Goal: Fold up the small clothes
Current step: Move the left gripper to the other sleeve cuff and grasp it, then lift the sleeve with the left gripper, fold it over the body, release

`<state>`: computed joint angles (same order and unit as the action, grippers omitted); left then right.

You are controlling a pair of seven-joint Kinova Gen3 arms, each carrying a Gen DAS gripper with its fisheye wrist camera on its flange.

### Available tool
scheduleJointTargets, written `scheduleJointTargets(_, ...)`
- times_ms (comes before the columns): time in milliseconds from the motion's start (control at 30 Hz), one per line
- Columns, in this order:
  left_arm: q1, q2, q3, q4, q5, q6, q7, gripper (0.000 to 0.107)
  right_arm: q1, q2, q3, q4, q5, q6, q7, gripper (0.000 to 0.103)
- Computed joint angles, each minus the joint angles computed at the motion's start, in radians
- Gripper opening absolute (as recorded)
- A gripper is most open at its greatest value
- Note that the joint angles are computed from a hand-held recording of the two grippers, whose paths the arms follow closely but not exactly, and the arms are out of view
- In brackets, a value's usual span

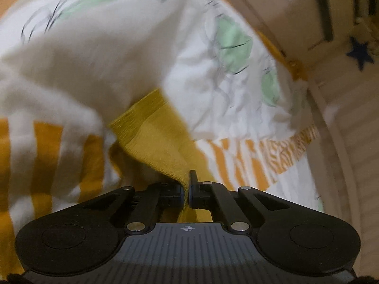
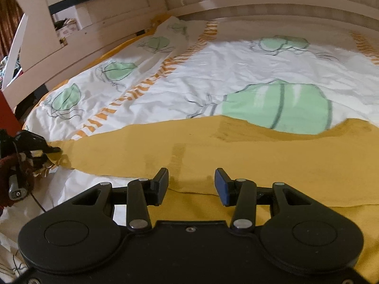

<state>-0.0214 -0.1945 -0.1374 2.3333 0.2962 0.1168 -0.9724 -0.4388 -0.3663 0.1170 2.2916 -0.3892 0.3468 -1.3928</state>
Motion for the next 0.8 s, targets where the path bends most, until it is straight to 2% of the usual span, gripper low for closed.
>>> scheduleJointTargets(100,-0.083,-0.038,0.139,-0.02,-0.122,-0.002,0.074,0.003,0.039,-0.037,0.031,-0.006,0.034,0.062,0.019,0.053)
scheduleJointTargets(200,-0.138,-0.062,0.278,-0.054,-0.169,0.009,0.113,0.003,0.084,-0.071,0.075,-0.018,0.062,0.142,0.051,0.053)
scheduleJointTargets(300,-0.178,-0.077,0.417,-0.106,-0.275,0.037,0.18,0.003,0.137,-0.095,0.119,-0.035,0.092,0.225,0.097,0.053)
scheduleJointTargets(400,-0.196,-0.084,0.54,-0.159,-0.395,0.063,0.296,0.003,0.18,-0.116,0.169,-0.051,0.107,0.296,0.157,0.053)
scheduleJointTargets(500,-0.184,-0.054,0.637,-0.236,-0.514,0.102,0.411,0.003,0.213,-0.135,0.223,-0.061,0.108,0.342,0.223,0.053)
scheduleJointTargets(733,-0.246,0.065,0.962,-0.42,-0.797,0.197,0.665,0.003,0.232,-0.151,0.424,-0.056,0.026,0.357,0.343,0.053)
scheduleJointTargets(800,-0.253,0.119,1.054,-0.473,-0.878,0.232,0.719,0.003,0.247,-0.128,0.447,-0.065,0.022,0.358,0.364,0.053)
